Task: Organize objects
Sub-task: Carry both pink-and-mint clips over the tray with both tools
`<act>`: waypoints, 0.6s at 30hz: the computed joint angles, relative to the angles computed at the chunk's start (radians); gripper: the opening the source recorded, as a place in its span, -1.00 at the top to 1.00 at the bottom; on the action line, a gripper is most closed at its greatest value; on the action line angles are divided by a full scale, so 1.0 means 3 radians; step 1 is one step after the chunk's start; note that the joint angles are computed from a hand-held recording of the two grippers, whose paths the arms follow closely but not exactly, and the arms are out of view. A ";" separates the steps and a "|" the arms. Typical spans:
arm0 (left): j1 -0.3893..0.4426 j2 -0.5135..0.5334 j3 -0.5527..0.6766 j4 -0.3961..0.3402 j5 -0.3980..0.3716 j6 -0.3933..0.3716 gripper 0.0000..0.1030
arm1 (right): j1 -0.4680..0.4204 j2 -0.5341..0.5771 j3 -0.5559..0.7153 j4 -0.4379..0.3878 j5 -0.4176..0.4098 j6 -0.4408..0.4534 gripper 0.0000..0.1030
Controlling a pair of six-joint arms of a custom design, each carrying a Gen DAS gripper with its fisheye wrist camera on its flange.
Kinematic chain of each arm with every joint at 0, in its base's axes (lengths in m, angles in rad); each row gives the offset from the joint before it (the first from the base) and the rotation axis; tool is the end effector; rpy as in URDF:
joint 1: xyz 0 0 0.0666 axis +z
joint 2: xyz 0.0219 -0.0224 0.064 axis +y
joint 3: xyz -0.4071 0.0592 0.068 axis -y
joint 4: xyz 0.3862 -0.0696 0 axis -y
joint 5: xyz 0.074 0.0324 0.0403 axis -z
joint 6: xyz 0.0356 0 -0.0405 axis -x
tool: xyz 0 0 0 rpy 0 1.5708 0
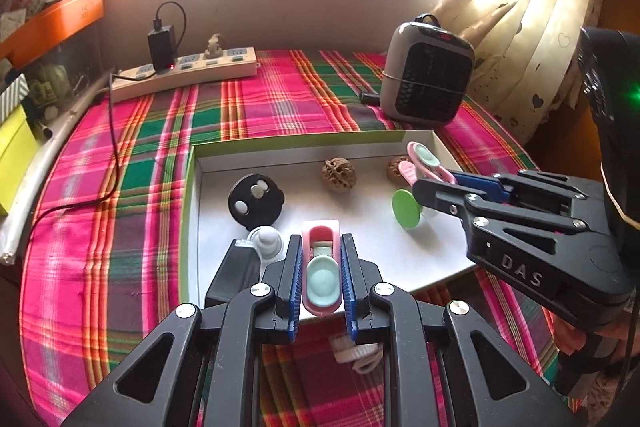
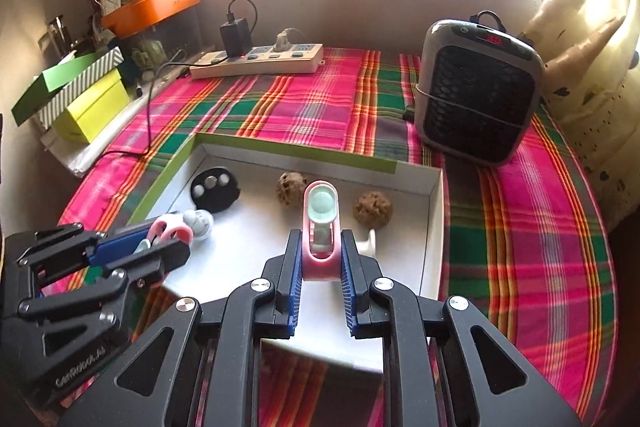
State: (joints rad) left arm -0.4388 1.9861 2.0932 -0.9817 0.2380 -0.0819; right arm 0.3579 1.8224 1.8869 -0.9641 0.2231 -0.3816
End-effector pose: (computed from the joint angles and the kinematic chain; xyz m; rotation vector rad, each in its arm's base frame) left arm 0.6316 -0.3061 0.4335 0.7367 2.3507 -0.4481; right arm 0.6042 0.2171 0.4476 0.1242 2.4373 0.0527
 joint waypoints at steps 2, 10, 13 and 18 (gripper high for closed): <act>-0.0009 0.0063 0.0082 -0.0048 -0.0003 0.0010 0.70 | -0.0027 0.0062 0.0076 -0.0044 -0.0022 0.0014 0.64; -0.0055 0.0238 0.0321 -0.0155 -0.0052 0.0019 0.70 | -0.0113 0.0252 0.0299 -0.0158 -0.0160 0.0099 0.64; -0.0061 0.0273 0.0384 -0.0215 -0.0074 0.0023 0.70 | -0.0135 0.0305 0.0357 -0.0196 -0.0198 0.0108 0.64; -0.0080 0.0296 0.0420 -0.0174 -0.0117 0.0012 0.70 | -0.0161 0.0370 0.0433 -0.0230 -0.0236 0.0125 0.64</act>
